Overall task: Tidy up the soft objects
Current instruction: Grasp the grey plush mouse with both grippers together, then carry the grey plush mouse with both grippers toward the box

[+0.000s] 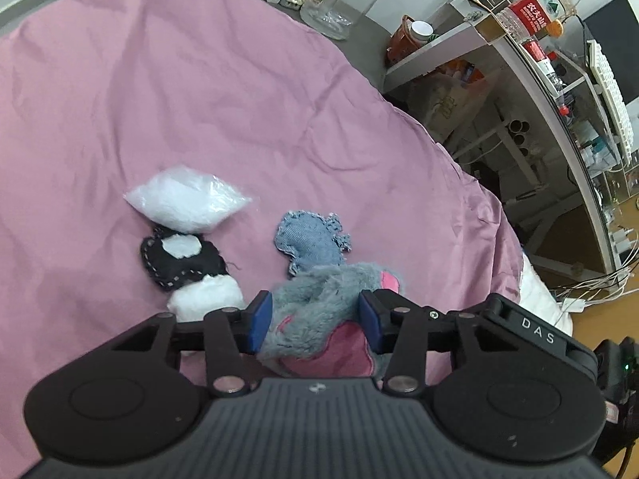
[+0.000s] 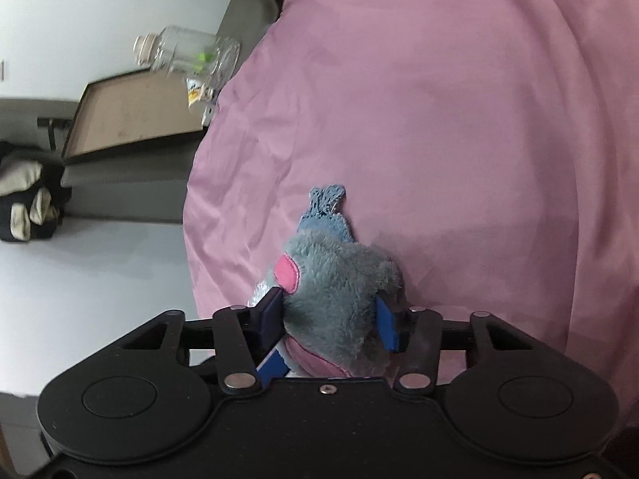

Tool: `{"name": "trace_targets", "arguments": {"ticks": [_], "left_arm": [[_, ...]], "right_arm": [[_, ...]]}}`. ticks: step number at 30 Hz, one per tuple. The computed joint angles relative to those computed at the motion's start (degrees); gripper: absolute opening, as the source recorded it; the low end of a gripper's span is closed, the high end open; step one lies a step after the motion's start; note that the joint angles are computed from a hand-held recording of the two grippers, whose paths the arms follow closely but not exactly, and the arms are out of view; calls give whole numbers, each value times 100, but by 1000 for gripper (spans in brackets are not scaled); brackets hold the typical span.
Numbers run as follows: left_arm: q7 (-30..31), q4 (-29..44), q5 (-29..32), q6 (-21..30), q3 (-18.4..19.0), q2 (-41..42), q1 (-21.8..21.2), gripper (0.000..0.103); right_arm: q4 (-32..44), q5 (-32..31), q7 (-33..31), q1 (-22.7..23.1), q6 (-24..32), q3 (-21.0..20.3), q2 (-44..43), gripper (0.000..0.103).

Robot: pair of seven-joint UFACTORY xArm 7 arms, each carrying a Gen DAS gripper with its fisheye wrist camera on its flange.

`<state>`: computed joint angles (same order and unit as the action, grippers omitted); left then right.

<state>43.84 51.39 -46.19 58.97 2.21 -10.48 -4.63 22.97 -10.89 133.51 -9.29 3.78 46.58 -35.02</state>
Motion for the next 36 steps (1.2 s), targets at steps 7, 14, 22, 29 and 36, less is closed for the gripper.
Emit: {"name": "trace_targets", "arguments": {"ticks": [7, 14, 22, 29, 36], "left_arm": [[32, -118, -166, 248, 52, -90, -11, 31], [211, -209, -60, 596, 102, -400, 10, 30], [141, -279, 95, 657, 250, -786, 64, 26], [21, -289, 342, 740, 493, -1087, 220, 24], [-21, -192, 503, 955, 775, -1290, 440, 23]], "right_arm": [[-134, 91, 345, -60, -40, 134, -207, 40], [-52, 30, 289, 30, 111, 65, -314, 37], [132, -34, 186, 131, 195, 9, -371, 35], [610, -201, 17, 21, 254, 153, -40, 35], [1126, -417, -181, -109, 316, 367, 230, 35]]}}
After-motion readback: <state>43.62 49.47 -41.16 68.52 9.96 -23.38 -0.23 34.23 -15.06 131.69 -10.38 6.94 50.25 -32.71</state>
